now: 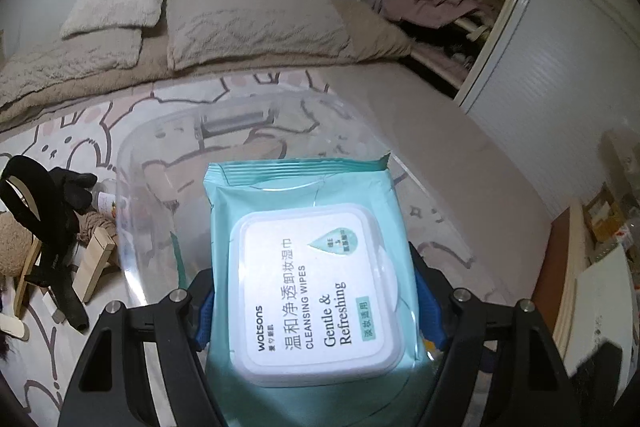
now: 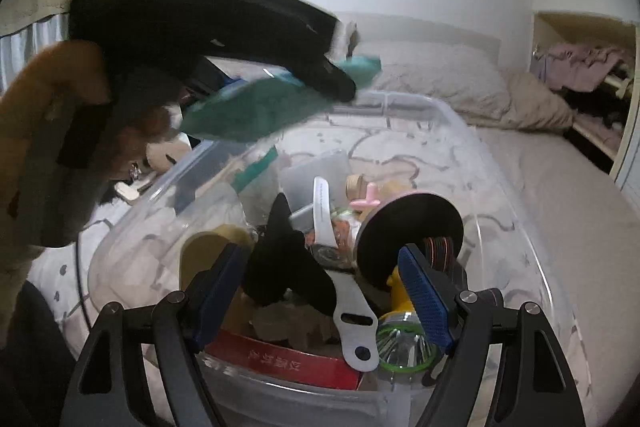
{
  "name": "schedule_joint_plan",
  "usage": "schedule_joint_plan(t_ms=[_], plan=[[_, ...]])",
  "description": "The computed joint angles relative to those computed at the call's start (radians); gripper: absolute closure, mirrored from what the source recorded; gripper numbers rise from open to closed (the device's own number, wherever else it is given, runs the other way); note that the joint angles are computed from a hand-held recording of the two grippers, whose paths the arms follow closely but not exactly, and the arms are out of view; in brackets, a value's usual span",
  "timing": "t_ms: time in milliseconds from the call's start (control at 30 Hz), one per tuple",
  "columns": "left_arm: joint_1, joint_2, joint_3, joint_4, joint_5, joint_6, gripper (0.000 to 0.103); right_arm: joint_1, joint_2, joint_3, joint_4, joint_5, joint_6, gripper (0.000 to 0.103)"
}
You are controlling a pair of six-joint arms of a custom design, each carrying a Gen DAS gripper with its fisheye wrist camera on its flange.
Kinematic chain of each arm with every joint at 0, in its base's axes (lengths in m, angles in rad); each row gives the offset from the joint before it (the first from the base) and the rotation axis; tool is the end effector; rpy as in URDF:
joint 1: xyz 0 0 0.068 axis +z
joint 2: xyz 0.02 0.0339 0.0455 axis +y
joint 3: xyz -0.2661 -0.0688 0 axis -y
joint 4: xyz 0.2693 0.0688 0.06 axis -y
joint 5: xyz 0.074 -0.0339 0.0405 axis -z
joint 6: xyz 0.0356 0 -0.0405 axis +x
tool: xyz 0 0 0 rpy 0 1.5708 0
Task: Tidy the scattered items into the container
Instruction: 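Open the right tool to release the watch while the left tool lowers the wipes into the box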
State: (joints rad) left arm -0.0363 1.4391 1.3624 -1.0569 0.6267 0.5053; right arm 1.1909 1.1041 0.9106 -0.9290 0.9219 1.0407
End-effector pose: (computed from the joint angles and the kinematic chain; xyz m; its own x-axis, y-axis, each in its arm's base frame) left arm 0.3007 -0.0318 0.3233 -0.6579 0.4162 -0.6277 0.6811 0.6845 -0.2600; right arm 0.1070 0.1915 0.2722 -0.5427 0.0469 -0.8386 0.0693 0.9975 0.0109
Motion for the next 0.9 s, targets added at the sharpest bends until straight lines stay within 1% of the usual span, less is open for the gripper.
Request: schedule_joint_plan(t_ms=[100,400,500,567,600,633,667,733,900], plan=[[-0.04,0.039,0.01,0.011,-0.044,-0.06,0.026,0.01,-0.009,-0.017,0.018,0.026,-0.002,0.023],[-0.11,0.148,0.042,-0.033,-0.151,-0.223,0.026,0.017,-0.02,-0.039,0.051,0.057,-0.023,0.022],[-0.109,0.173,0.043,-0.06,-0.16,-0.251,0.026,0.015,-0.02,-0.042,0.062,0.056,-0.032,0.022],[-0.105,0.185,0.039,-0.086,-0.163,-0.266,0.024,0.019,-0.022,-0.042,0.061,0.055,-0.033,0.022],[-0.103,0.179,0.032,-0.093,-0.166,-0.271,0.022,0.029,-0.021,-0.04,0.049,0.059,-0.019,0.022],[-0.098,0.163,0.022,-0.093,-0.154,-0.27,0.018,0.033,-0.021,-0.039,0.044,0.061,-0.012,0.022],[-0.092,0.143,0.016,-0.097,-0.132,-0.258,0.011,0.032,-0.023,-0.04,0.043,0.058,-0.012,0.022],[-0.082,0.109,0.021,-0.111,-0.107,-0.227,0.005,0.034,-0.021,-0.038,0.039,0.06,-0.008,0.022],[-0.049,0.09,0.07,-0.165,-0.094,-0.155,0.005,0.031,-0.018,-0.033,0.036,0.052,-0.007,0.021]])
